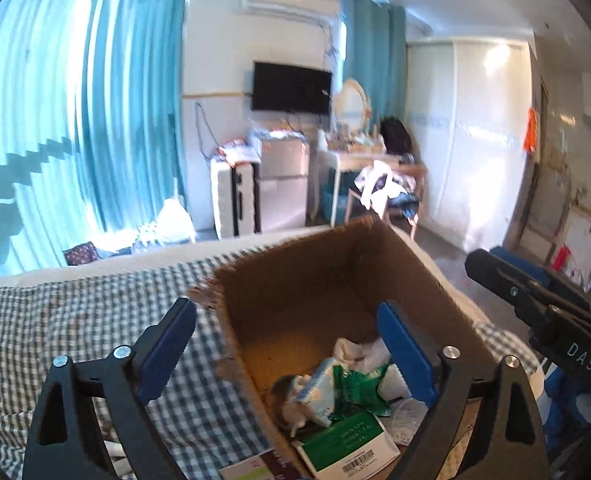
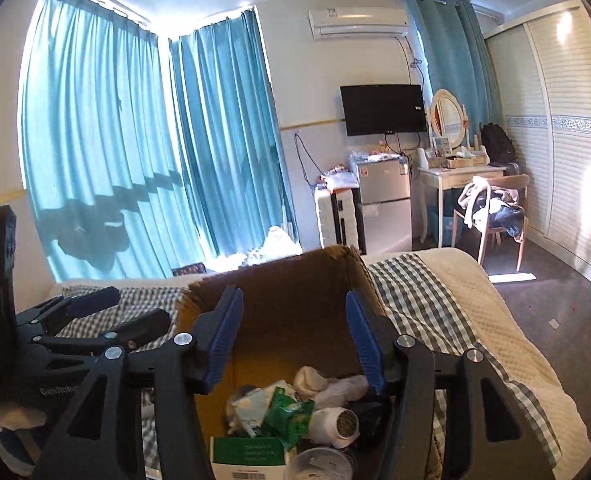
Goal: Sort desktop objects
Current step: 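Move both tools back toward the toothpaste tube and white tube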
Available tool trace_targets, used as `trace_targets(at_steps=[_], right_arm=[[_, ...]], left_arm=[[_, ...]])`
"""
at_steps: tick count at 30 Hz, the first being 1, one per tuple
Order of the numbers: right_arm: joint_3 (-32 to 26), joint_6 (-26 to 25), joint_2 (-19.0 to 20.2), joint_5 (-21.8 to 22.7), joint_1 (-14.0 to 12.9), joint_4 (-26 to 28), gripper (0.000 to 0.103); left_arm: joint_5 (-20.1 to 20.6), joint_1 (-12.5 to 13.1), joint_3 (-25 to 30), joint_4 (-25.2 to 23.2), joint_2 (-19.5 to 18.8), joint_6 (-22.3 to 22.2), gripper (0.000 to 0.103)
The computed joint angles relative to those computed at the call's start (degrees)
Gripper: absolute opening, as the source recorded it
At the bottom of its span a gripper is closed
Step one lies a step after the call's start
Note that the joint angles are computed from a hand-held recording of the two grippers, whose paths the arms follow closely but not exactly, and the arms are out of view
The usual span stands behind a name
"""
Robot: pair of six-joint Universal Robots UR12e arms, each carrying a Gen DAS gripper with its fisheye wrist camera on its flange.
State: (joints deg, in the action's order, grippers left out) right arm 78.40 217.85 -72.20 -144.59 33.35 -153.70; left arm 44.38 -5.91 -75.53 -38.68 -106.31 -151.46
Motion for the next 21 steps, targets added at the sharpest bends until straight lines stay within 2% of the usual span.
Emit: trace_targets(at_steps=[2,5,9,12,15,21], right_arm=[[-1.27,-1.41,0.84,-0.54,0.45,-1.55,0.057],[-2.91,-3.09,1.73,-0.7,0.99,-2.05,0.057],[-4.68,-5.85,2.8,0.43,1.59,-4.72,0.061],[-6.9,-8.12,4.07,0.93,2.1,-5.03,0.062],[-9.23,-10.12,5.4,1.94,2.49,-4.86,0.064],[-14.01,-13.23,8.44,4.36,2.91,-4.1,0.069]], left_arm=[[-1.56,1.63,-0.73,3.69,0.54,-3.76,0.103],[-2.56,3.75,-0.73,8.88,0.79,-7.93,0.103],[-0.62,5.84,-0.92,15.47,1.32,-12.2,0.103],[1.63,7.09,-0.6,18.74,1.38,-13.84,0.103],[2.65,8.46,0.05,19.77,1.1,-15.03,0.103],[5.13,10.12,1.94,18.7,-0.06,-15.08,0.103]])
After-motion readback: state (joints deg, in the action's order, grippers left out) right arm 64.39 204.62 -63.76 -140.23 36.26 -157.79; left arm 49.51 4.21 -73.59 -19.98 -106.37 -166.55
